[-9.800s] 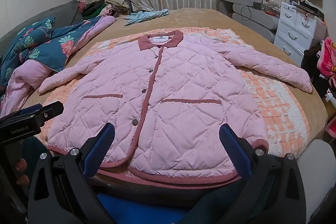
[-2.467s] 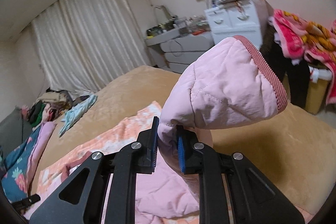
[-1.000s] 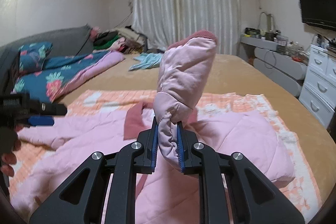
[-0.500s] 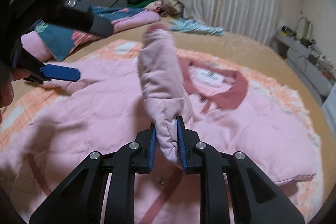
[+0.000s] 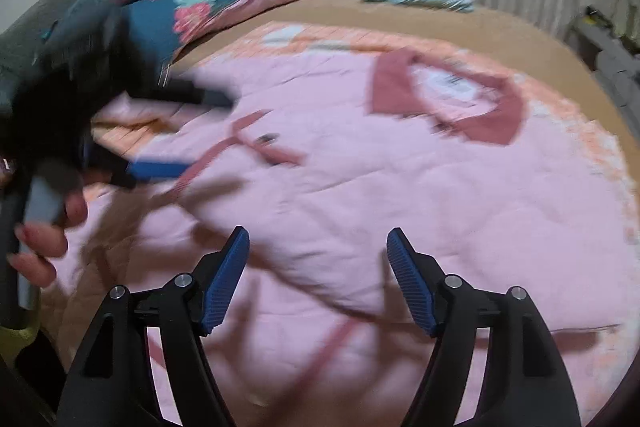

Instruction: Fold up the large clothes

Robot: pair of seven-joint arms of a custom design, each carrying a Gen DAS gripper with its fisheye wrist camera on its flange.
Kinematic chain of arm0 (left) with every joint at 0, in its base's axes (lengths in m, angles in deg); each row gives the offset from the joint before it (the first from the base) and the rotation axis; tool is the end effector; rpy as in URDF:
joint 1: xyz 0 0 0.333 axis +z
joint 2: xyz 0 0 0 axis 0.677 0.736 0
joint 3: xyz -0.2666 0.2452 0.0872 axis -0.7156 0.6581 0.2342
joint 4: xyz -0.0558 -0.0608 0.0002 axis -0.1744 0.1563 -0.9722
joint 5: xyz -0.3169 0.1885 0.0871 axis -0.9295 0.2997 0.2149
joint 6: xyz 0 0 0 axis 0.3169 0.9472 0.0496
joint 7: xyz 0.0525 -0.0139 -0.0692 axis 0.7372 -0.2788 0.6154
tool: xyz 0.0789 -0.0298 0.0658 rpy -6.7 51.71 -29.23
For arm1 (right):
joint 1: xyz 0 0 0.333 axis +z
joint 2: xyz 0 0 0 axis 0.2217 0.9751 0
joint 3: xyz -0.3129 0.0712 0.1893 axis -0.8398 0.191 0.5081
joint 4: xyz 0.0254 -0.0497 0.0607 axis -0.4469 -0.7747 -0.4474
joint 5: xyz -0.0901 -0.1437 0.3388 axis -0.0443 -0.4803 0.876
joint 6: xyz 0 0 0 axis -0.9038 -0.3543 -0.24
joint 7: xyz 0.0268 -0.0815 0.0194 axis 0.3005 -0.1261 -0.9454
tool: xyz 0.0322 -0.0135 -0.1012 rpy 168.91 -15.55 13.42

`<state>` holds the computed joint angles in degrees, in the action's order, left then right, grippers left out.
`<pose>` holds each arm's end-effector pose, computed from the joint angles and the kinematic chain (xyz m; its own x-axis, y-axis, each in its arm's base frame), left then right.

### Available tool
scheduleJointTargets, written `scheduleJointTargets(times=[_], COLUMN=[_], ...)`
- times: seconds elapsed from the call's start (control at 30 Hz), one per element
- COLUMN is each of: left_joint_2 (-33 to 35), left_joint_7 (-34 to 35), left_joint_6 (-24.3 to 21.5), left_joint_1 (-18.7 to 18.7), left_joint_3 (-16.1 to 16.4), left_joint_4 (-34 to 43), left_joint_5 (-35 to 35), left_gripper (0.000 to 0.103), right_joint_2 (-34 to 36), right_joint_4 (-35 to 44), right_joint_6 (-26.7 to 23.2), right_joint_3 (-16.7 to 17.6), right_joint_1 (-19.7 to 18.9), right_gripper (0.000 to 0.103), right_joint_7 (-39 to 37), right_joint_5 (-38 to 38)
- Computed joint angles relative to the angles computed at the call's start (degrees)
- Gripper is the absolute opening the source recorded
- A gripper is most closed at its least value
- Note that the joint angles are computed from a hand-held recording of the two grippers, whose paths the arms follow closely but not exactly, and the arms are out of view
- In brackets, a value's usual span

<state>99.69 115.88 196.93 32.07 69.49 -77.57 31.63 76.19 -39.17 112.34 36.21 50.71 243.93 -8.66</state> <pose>0.6130 -0.3143 0.4396 -0.1180 -0.6738 0.7295 -0.9756 -0.0583 -0.2116 0.4795 0.4611 0.4758 0.1333 -0.9895 -0.0563 -0.7606 -0.0657 -0.6459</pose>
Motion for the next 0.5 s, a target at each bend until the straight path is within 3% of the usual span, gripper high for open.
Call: scheduleJointTargets(times=[0.13,0.2,0.23,0.27,0.3,0.37,0.5], left_joint_2=[1.3,1.2,1.3,1.3,1.2,1.2,0.1], left_joint_7=[-1.5,-0.8,-0.4,-1.6,-2.9,-2.4,2.1], left_joint_6=[0.6,2.1,3.2,3.6,4.0,4.8,4.6], left_joint_1=[-1.0,-1.7,-2.6,-3.5,-4.4,-5.3,-6.1], left_joint_3=[-0.1,-0.2,-0.2,0.4,1.0,0.6,-1.0], left_joint_4=[-0.3,-0.7,-0.6,-0.4,-0.3,0.8,4.6], left_joint_5=[1.2,2.2,3.6,5.8,8.1,11.4,15.1], left_gripper=[0.093,0.085,0.064,0.051,0.048,0.02,0.013], right_joint_2=[-6.0,-8.4,-9.6,-10.6,-11.8,-13.0,-16.0], right_joint_4=[-5.0,-7.1,-8.3,-9.5,-10.5,-11.6,-13.9], right_joint_6=[-3.5,-5.7,-6.7,-7.3,-8.4,-10.5,-17.2], right_joint_3=[-1.4,-1.0,-0.7,-0.4,0.0,1.0,3.0], right_joint_1=[-0.5,-1.7,-2.4,-3.2,-3.9,-5.4,-7.4], right_gripper=[0.07,0.07,0.07,0.07,0.07,0.07,0.07], right_joint_7=[8.9,12.8,14.7,16.4,18.1,19.4,22.3], right_joint_5=[-5.5,-7.1,-7.8,-8.5,-9.4,-10.1,-11.0])
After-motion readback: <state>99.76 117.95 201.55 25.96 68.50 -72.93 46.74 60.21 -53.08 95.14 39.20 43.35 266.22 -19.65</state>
